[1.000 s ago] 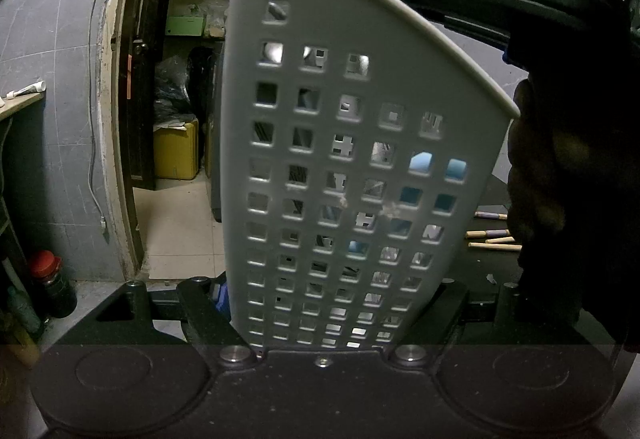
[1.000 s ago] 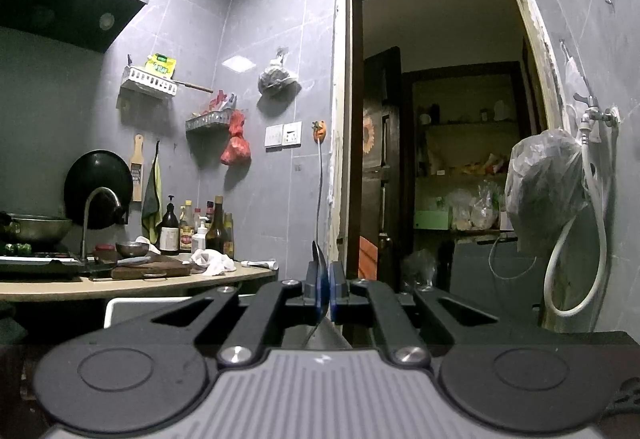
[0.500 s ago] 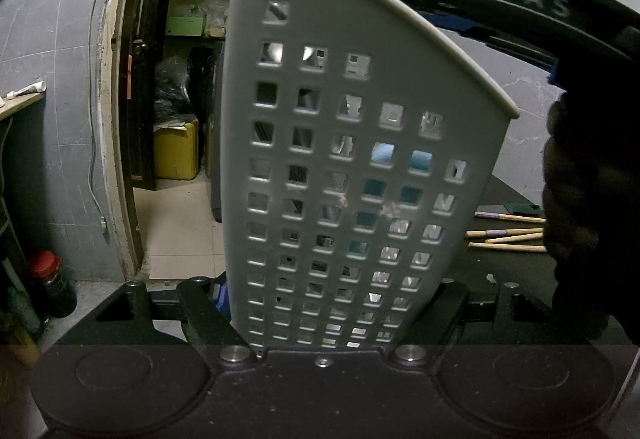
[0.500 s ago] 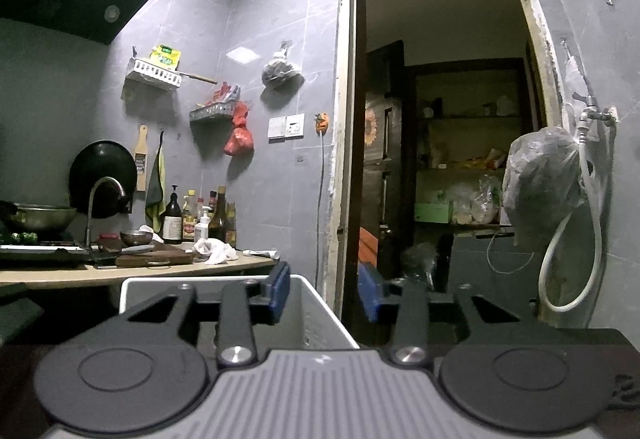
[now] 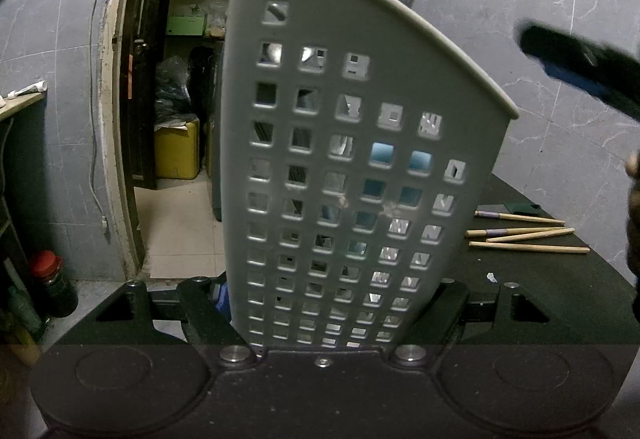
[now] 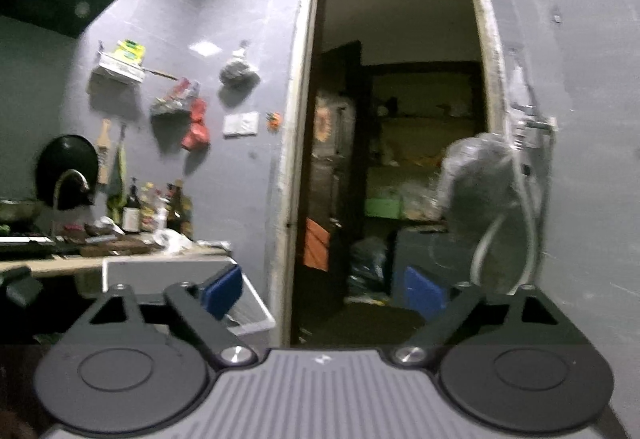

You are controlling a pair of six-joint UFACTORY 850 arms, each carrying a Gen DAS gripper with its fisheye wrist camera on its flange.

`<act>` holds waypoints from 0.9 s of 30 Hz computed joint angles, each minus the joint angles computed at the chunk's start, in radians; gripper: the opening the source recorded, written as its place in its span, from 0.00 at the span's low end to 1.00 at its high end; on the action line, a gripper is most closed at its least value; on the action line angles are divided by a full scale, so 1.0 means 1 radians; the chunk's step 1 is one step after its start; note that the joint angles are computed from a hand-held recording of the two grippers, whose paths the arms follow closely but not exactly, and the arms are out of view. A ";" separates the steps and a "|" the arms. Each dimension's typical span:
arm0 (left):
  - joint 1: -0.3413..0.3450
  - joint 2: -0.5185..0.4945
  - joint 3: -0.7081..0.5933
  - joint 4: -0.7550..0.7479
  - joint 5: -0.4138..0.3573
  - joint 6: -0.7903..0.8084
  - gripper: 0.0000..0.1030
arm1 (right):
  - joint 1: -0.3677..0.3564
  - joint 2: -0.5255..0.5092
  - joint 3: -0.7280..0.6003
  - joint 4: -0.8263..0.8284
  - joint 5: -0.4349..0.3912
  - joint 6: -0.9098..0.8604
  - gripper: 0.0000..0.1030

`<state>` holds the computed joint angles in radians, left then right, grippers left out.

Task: Organize utensils
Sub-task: 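Move the open right tool back over the remaining utensils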

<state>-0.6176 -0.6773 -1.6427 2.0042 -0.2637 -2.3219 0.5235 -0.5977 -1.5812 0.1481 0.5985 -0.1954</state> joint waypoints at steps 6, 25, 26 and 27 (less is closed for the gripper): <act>0.000 0.000 0.000 0.001 0.000 -0.001 0.76 | -0.011 0.068 0.118 0.148 -0.026 -0.044 1.00; -0.008 -0.011 -0.026 -0.132 -0.010 0.141 0.76 | -0.052 0.103 0.276 0.369 -0.080 0.134 1.00; -0.008 -0.011 -0.027 -0.137 -0.010 0.147 0.76 | -0.055 0.100 0.267 0.371 -0.097 0.138 1.00; -0.008 -0.012 -0.028 -0.135 -0.008 0.146 0.76 | -0.060 0.097 0.259 0.368 -0.120 0.147 1.00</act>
